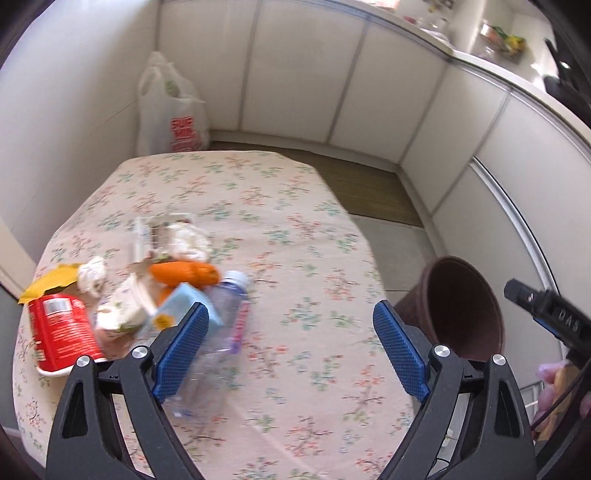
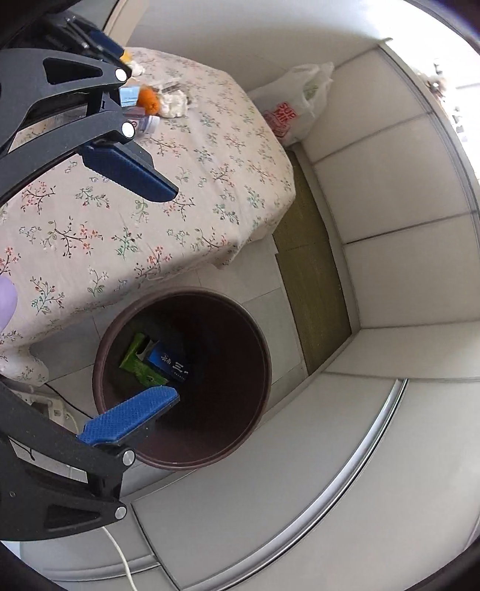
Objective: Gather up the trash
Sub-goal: 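Return both tools to the table and grasp the yellow wrapper with the left tool, then lift the yellow wrapper with the left tool while the right tool grasps the white tissue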
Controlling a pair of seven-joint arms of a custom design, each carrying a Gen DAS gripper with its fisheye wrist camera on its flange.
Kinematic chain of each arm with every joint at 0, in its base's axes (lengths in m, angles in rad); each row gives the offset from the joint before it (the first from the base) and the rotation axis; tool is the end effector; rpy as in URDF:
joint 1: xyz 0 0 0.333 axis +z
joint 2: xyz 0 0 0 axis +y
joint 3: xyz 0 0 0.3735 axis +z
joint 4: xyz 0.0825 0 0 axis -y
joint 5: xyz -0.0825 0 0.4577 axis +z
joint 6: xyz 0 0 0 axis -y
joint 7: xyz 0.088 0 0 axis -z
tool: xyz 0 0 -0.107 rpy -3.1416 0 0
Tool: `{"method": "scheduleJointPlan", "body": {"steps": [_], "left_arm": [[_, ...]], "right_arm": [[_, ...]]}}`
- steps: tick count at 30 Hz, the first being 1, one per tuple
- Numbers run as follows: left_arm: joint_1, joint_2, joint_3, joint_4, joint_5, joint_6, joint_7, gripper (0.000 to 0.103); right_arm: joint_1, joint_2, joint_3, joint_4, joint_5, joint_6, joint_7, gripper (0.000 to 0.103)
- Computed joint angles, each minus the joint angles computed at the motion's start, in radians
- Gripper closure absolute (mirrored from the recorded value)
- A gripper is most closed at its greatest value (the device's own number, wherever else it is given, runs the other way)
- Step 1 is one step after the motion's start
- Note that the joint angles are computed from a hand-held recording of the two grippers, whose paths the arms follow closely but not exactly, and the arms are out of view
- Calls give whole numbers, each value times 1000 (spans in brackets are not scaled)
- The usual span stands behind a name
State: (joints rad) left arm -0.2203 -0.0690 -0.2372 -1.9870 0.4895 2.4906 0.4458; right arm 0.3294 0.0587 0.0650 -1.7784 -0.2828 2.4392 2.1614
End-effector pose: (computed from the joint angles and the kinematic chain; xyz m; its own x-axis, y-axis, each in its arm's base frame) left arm 0.5779 -0.2915 0.5890 0.2750 -0.9391 0.2060 -0.7194 -0.3431 -0.6039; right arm 0.6475 0.2676 0.6220 -0.0114 -0.9968 -0.0790 -0.8019 0.0564 -0.5948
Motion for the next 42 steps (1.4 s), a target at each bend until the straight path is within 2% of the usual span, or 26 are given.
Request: {"method": "scheduleJointPlan", "body": {"steps": [5, 9, 13, 16, 19, 25, 28, 30, 32, 34, 35, 37, 38, 39, 42], "left_arm": [[53, -114, 38, -128, -31, 27, -21, 15], [126, -212, 68, -222, -46, 19, -55, 15], [171, -282, 141, -291, -180, 6, -6, 15], [228, -318, 148, -346, -216, -20, -57, 15], [236, -335, 192, -416, -327, 41, -58, 15], [281, -311, 190, -484, -401, 167, -120, 15], [278, -289, 200, -501, -443, 217, -130, 15], [267, -284, 212, -530, -488, 292, -134, 16], [233, -280, 243, -552, -550, 360, -98, 22], [167, -269, 299, -559, -645, 407, -20, 40], [136, -268, 324, -565, -696, 429, 17, 45], [93, -266, 356, -570, -775, 452, 74, 62], [79, -268, 364, -576, -806, 470, 95, 66], [81, -269, 360, -579, -818, 483, 103, 74], [136, -275, 305, -570, -769, 471, 89, 87]], "right_arm": [[45, 56, 19, 57, -42, -35, -42, 7], [85, 101, 21, 98, -42, -72, -72, 7], [118, 143, 16, 138, -34, -101, -102, 7], [140, 178, 13, 175, -15, -120, -115, 7], [162, 207, 9, 206, -5, -133, -128, 7], [194, 245, -4, 246, -6, -159, -147, 7], [203, 253, -13, 256, -13, -167, -144, 7], [203, 254, -15, 258, -8, -167, -146, 7], [203, 255, -16, 259, -3, -166, -147, 7], [203, 256, -17, 261, 1, -167, -148, 7], [202, 256, -17, 261, 4, -167, -150, 7], [201, 255, -16, 259, 10, -166, -155, 7], [200, 254, -15, 259, 15, -166, -159, 7], [199, 254, -14, 258, 19, -165, -162, 7], [192, 252, -8, 256, 47, -163, -175, 7]]}}
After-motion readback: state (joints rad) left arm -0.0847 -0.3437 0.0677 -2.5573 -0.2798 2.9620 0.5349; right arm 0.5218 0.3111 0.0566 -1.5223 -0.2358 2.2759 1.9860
